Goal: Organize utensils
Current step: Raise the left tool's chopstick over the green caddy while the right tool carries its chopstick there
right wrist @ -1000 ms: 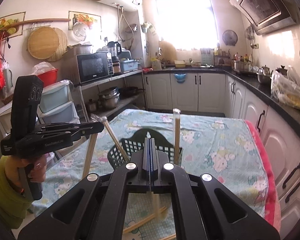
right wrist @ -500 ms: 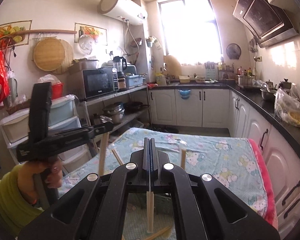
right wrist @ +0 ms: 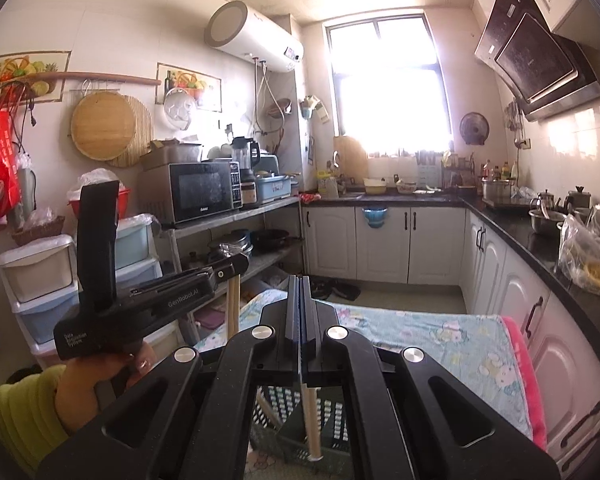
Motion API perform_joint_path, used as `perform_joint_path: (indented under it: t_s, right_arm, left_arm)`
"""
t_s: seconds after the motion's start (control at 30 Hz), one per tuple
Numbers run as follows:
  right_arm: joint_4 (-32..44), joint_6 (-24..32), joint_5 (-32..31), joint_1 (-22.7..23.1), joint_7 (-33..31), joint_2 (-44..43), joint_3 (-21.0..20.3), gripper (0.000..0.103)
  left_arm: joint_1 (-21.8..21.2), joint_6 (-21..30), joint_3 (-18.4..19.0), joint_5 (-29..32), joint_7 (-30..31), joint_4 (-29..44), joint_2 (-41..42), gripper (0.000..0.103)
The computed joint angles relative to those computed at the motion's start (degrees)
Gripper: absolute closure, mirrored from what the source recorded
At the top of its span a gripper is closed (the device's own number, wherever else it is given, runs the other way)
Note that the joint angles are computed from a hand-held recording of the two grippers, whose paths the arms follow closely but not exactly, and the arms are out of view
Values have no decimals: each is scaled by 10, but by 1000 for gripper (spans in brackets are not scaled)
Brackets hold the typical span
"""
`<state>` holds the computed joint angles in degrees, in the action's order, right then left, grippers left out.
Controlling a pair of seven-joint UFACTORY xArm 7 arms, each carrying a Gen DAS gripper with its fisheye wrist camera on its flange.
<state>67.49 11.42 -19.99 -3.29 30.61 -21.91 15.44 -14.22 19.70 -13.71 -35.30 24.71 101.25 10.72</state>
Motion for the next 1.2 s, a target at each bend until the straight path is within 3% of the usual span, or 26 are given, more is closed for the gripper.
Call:
perform_joint_path:
  t_s: [0.33, 0.53, 1.2]
  right_arm:
    - [18, -12, -19, -24, 19, 22, -3, 102]
    - [13, -23, -19, -22, 21, 33, -15, 102]
    - [-24, -45, 26, 4, -6, 47, -38, 102]
  left_arm:
    - [-32, -9, 10, 103, -112, 80, 74, 100]
    - [-41, -26, 7, 154, -153, 92, 102, 100]
    - [-35, -63, -30, 179, -126, 50, 122, 100]
